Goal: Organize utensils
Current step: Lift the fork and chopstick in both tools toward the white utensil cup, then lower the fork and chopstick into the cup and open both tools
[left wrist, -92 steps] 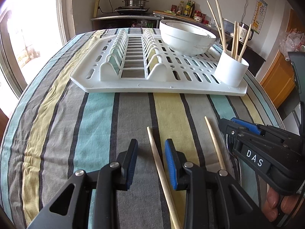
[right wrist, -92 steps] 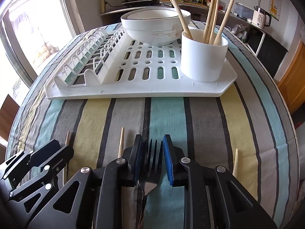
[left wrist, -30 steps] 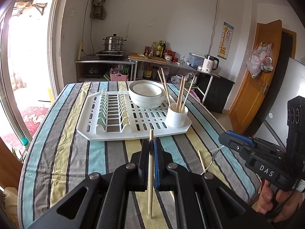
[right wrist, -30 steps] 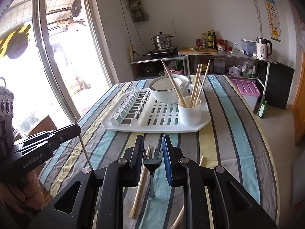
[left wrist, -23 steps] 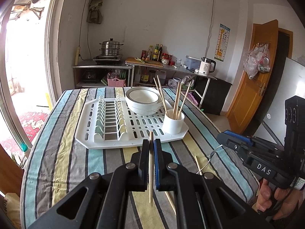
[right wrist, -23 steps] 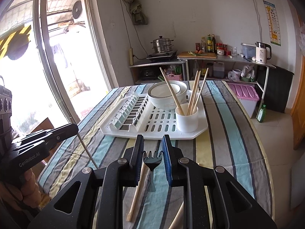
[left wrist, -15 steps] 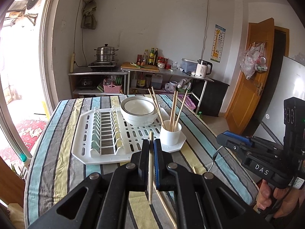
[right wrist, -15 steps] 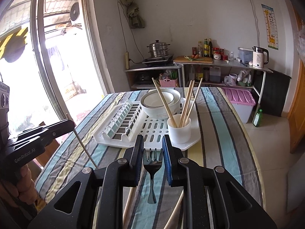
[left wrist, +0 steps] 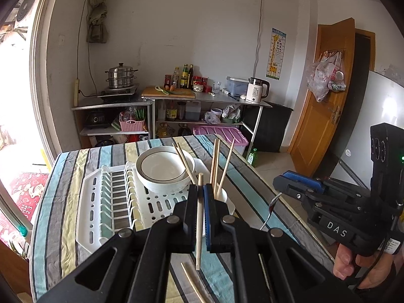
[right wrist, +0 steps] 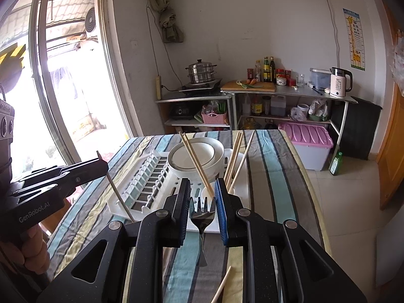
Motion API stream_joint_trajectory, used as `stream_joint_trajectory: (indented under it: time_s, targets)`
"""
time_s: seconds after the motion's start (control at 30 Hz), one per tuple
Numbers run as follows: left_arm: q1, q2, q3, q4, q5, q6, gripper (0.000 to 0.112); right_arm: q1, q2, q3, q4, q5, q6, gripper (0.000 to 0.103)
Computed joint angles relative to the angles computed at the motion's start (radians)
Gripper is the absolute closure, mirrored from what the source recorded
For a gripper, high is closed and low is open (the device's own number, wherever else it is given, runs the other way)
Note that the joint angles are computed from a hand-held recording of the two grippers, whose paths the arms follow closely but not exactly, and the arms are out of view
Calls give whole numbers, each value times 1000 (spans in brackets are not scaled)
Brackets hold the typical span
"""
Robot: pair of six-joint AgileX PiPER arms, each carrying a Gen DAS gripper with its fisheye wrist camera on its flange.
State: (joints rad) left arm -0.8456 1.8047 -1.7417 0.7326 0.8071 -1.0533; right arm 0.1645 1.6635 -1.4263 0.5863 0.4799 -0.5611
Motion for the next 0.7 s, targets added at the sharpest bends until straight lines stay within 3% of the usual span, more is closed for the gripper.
stream_joint_trajectory:
  time_s: [0.23, 0.7]
  targets:
    - [76, 120, -205, -133, -8, 148, 107, -19, 80, -137, -29, 37, 38, 83]
    - [162, 393, -724, -316, 120, 386, 107, -31, 260, -445, -94, 127, 127, 83]
